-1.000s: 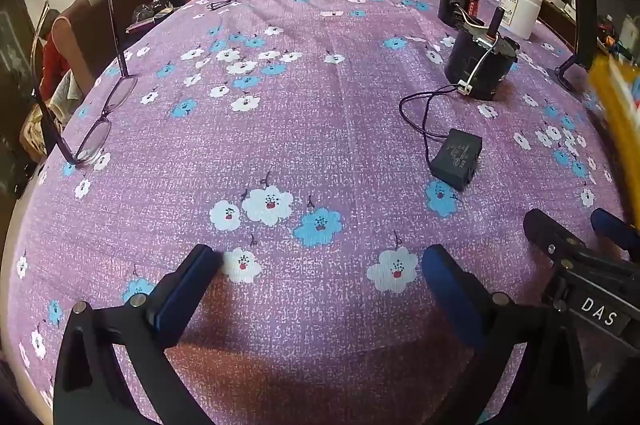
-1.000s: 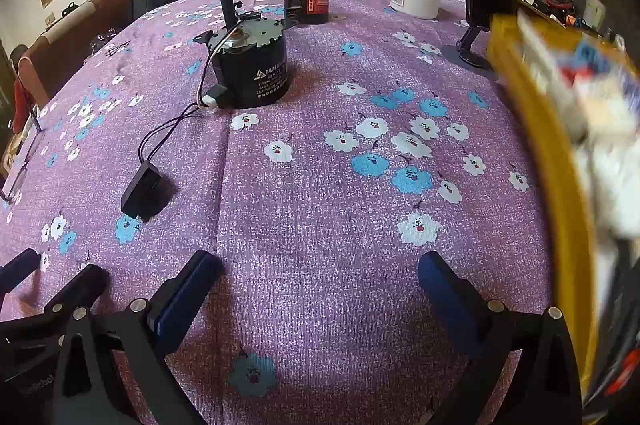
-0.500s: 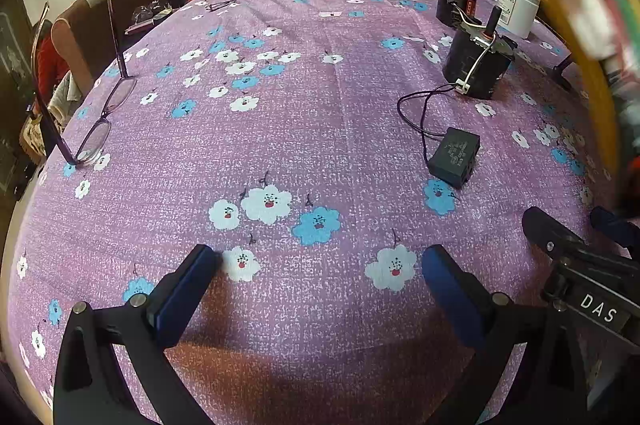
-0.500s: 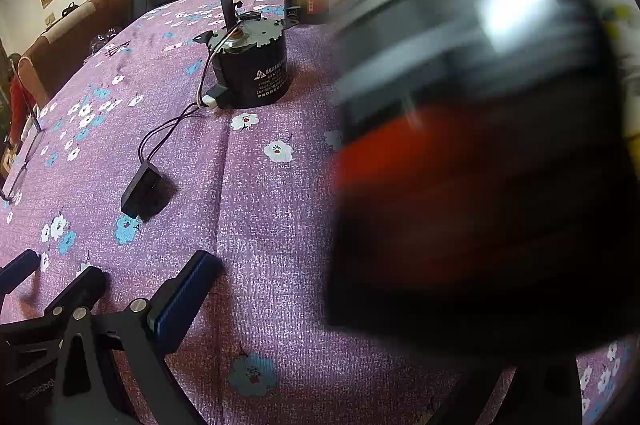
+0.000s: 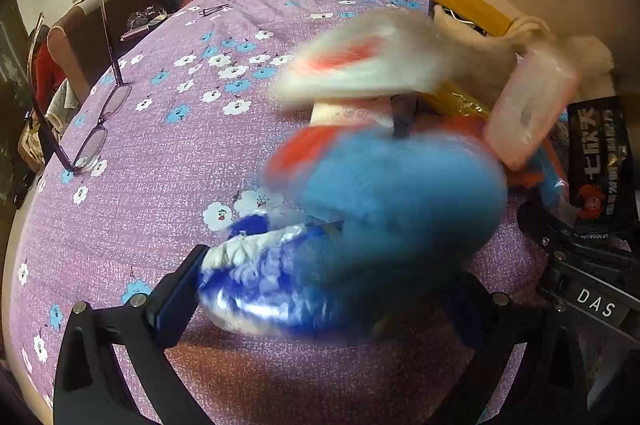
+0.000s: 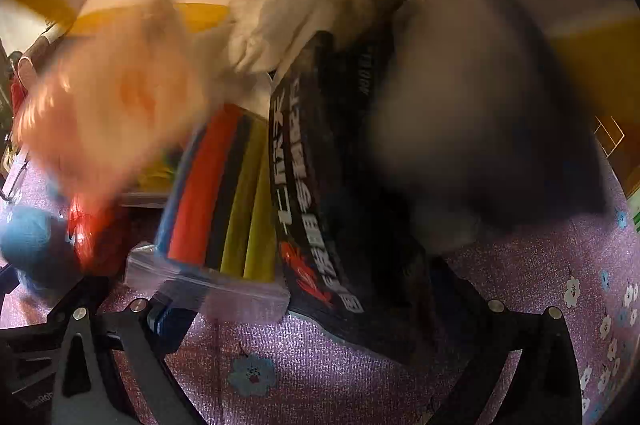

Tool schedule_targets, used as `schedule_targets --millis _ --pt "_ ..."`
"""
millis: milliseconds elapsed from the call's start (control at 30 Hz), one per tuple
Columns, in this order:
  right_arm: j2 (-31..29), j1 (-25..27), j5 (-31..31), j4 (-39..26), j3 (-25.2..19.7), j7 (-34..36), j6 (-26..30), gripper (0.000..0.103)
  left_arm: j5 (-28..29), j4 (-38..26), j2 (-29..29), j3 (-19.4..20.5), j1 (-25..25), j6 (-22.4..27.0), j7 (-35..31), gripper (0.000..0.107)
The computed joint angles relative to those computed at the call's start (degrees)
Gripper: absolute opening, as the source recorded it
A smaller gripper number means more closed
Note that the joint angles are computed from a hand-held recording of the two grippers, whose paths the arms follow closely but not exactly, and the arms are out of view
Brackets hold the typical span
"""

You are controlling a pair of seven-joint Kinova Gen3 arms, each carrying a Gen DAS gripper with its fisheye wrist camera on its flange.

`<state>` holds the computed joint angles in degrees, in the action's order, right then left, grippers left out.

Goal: Organize soft objects

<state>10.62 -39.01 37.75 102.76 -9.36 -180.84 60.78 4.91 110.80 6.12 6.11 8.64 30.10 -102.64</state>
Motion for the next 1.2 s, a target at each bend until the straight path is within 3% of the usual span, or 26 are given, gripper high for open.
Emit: schedule_targets --millis 1200 --pt "0.16 -0.23 0.84 2.02 -0.03 -1.75 -1.55 0.102 1.73 0.18 0.10 0.10 -0.50 -0.09 -1.92 0.103"
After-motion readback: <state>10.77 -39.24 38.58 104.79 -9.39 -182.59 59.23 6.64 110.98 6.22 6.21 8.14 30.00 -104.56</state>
